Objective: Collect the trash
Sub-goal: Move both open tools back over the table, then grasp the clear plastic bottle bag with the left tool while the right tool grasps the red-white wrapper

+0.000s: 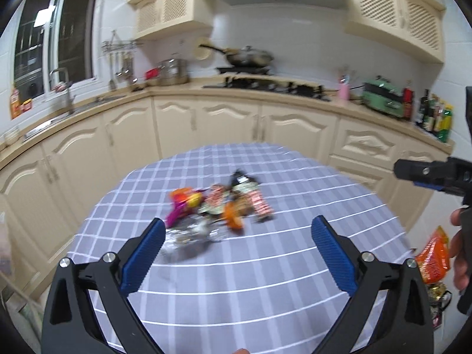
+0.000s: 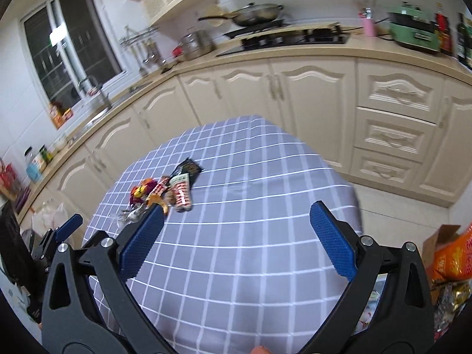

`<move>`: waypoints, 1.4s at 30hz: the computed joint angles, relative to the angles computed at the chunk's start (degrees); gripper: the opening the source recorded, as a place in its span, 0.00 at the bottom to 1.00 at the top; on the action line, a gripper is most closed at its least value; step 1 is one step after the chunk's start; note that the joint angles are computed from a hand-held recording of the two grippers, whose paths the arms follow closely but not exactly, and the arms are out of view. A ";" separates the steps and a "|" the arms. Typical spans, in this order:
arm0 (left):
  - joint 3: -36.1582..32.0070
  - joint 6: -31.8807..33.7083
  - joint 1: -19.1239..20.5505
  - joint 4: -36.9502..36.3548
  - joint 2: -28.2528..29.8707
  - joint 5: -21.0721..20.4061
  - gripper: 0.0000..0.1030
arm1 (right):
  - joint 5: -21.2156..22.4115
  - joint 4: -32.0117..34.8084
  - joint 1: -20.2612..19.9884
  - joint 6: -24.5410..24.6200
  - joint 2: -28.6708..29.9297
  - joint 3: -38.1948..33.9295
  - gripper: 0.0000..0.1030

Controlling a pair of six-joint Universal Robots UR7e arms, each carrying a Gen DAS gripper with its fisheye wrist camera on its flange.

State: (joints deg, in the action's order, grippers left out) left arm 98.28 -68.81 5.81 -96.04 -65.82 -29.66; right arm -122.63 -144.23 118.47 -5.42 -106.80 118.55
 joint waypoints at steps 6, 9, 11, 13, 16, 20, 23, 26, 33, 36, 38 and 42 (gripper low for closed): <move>0.74 -1.68 3.38 5.48 -1.08 -1.68 0.94 | 2.62 -1.63 -2.18 -0.24 5.17 0.35 0.94; 0.92 -0.64 4.73 5.42 -0.99 -1.73 0.94 | 2.89 -1.87 -2.77 -0.99 7.22 0.09 0.94; 0.79 0.29 5.71 4.64 -0.64 -1.93 0.94 | 2.64 -2.20 -2.84 -1.95 8.88 -0.26 0.94; 0.03 0.76 7.00 4.77 -0.08 -2.31 0.94 | 2.24 -2.71 -3.04 -3.33 10.58 -0.62 0.94; -0.96 -0.32 8.61 5.33 0.22 -2.92 0.94 | 1.83 -2.68 -3.24 -5.26 13.54 -1.57 0.94; -1.09 0.20 10.64 2.72 0.12 -5.04 0.94 | 0.54 -3.17 -3.46 -6.71 17.21 -2.53 0.78; -0.19 2.66 11.57 -1.26 -0.28 -6.84 0.94 | -0.29 -2.93 -3.66 -7.55 20.03 -3.65 0.65; 0.28 4.00 12.88 -3.87 -0.64 -9.80 0.72 | -0.63 -3.90 -3.46 -9.10 22.50 -4.33 0.60; 2.25 7.27 13.16 -10.08 -1.24 -11.38 0.55 | -2.16 -5.97 -2.53 -10.95 24.40 -4.37 0.22; 3.35 7.08 12.70 -11.81 -1.95 -10.33 0.55 | -1.11 -5.91 -2.58 -9.35 22.40 -3.08 0.19; 4.00 6.86 12.02 -12.20 -2.46 -8.87 0.54 | -0.55 -5.55 -2.61 -8.55 20.39 -2.05 0.19; 5.38 4.62 9.70 -11.64 -3.59 -5.93 0.55 | 1.37 -4.20 -2.45 -6.82 14.44 0.55 0.19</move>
